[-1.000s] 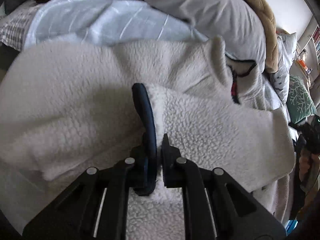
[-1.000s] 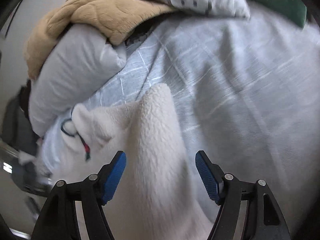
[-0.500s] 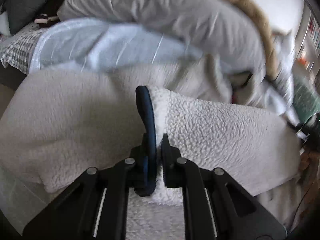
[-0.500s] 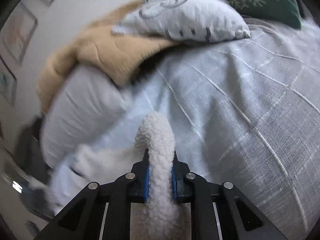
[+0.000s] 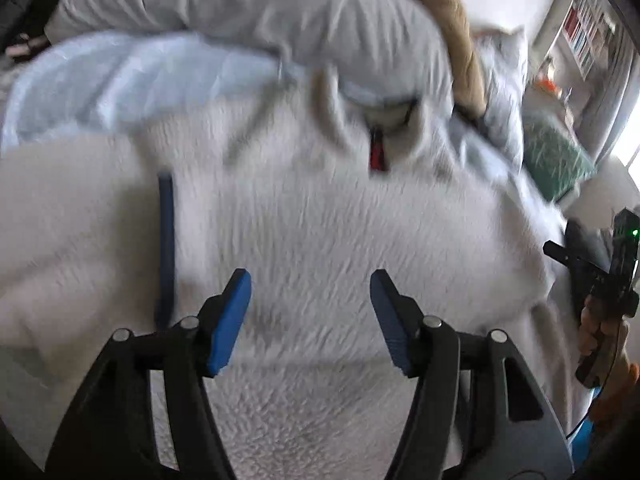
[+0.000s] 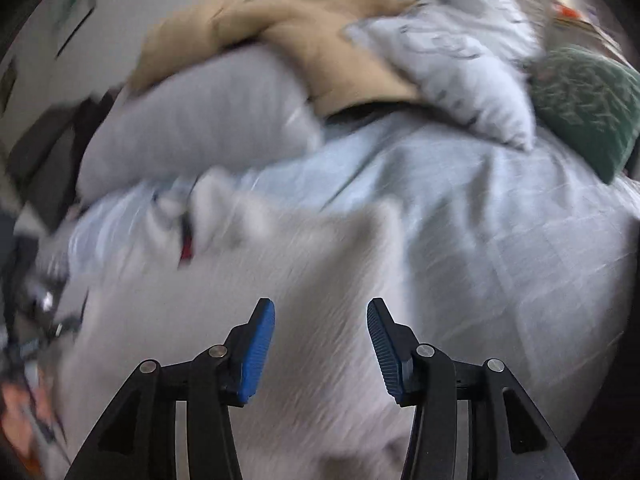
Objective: Fold large clothes
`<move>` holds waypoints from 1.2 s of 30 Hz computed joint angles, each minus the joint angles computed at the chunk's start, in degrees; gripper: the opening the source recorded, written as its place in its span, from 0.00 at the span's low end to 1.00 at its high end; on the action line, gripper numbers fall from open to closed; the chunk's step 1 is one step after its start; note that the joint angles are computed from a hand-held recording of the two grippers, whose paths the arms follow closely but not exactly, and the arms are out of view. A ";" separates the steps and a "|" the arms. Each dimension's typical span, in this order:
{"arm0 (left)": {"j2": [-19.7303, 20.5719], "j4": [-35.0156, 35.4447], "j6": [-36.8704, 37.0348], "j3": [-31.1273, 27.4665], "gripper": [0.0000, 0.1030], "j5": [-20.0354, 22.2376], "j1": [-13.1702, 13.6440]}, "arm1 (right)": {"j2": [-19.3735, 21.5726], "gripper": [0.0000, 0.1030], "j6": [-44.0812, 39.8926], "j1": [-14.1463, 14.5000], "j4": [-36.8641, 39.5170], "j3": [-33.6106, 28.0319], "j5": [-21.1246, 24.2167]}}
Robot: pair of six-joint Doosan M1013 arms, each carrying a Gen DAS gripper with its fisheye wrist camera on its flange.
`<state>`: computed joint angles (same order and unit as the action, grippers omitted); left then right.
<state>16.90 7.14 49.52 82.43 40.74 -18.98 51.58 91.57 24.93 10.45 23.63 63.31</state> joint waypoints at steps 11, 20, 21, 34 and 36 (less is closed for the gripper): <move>-1.56 -0.72 -2.01 -1.02 0.75 8.12 -0.67 | 3.44 0.46 9.44 2.33 -10.84 -7.49 13.41; -8.06 7.32 -17.99 1.78 0.86 20.86 -0.10 | -3.43 0.82 12.01 5.86 -13.74 -2.00 14.82; -8.59 8.48 -19.65 2.35 0.87 21.79 -0.09 | -4.66 0.83 11.95 6.16 -13.00 0.00 14.01; -16.60 -0.06 -33.13 18.53 0.89 0.59 10.74 | -8.23 0.84 4.86 8.72 -11.86 10.18 11.41; -17.03 0.48 -36.97 20.09 0.87 -2.52 11.81 | -8.53 0.84 5.56 8.58 -12.30 10.65 10.20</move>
<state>-0.12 7.61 12.54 102.52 38.22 -7.18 43.06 97.13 33.52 -1.85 34.28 73.52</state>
